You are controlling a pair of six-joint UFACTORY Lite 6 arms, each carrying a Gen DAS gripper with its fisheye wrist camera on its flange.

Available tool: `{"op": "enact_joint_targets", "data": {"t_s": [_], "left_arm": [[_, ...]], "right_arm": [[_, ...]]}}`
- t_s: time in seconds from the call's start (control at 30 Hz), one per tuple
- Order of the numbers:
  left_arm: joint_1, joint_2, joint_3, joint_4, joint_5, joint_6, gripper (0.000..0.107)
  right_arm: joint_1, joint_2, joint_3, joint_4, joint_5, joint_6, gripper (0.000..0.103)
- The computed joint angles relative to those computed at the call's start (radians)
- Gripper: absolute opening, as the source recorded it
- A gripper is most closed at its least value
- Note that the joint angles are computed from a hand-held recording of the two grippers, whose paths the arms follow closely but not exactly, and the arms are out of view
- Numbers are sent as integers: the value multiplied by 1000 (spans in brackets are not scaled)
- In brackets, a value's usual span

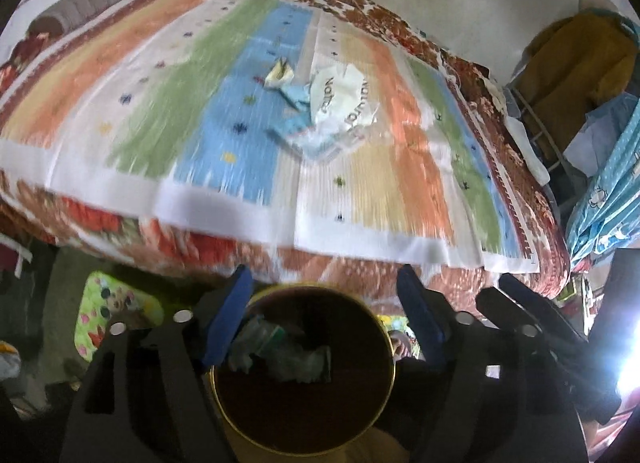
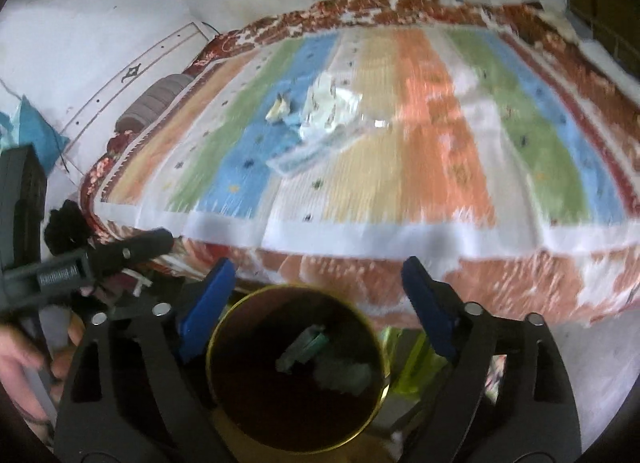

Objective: Collect trash
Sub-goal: 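Move both tools back over the trash on the sheet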

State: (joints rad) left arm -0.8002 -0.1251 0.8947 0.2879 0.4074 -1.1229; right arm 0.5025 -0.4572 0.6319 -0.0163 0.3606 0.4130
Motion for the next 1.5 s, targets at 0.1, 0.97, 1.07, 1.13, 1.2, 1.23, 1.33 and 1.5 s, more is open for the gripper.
{"op": "enact_joint_targets", "data": {"t_s": [0.1, 0.97, 1.07, 1.13, 1.2, 1.23, 1.33, 1.5], "left_arm": [[41, 76, 101, -21, 49, 101, 75], [309, 546, 545, -304, -27, 455, 81], [336, 598, 587, -441, -41, 580, 81], [350, 638, 622, -529, -49, 665, 81], [355, 690, 676, -569, -40, 715, 81], [355, 707, 692, -560, -37, 716, 81], [359, 769, 762, -541, -23, 718, 81], [384, 842, 844, -680, -21, 839, 80]], "right_arm": [[-12, 43, 53, -38, -8, -15, 87], [-63, 550, 429, -488, -67, 165, 94], [-81, 610, 474, -460, -74, 130, 94], [-88, 644, 505, -471, -82, 124, 94], [-87, 676, 535, -523, -87, 155, 94], [-89, 690, 547, -536, -91, 158, 94], [-96, 754, 598, -576, -101, 170, 94], [-97, 866, 700, -643, -88, 181, 94]]}}
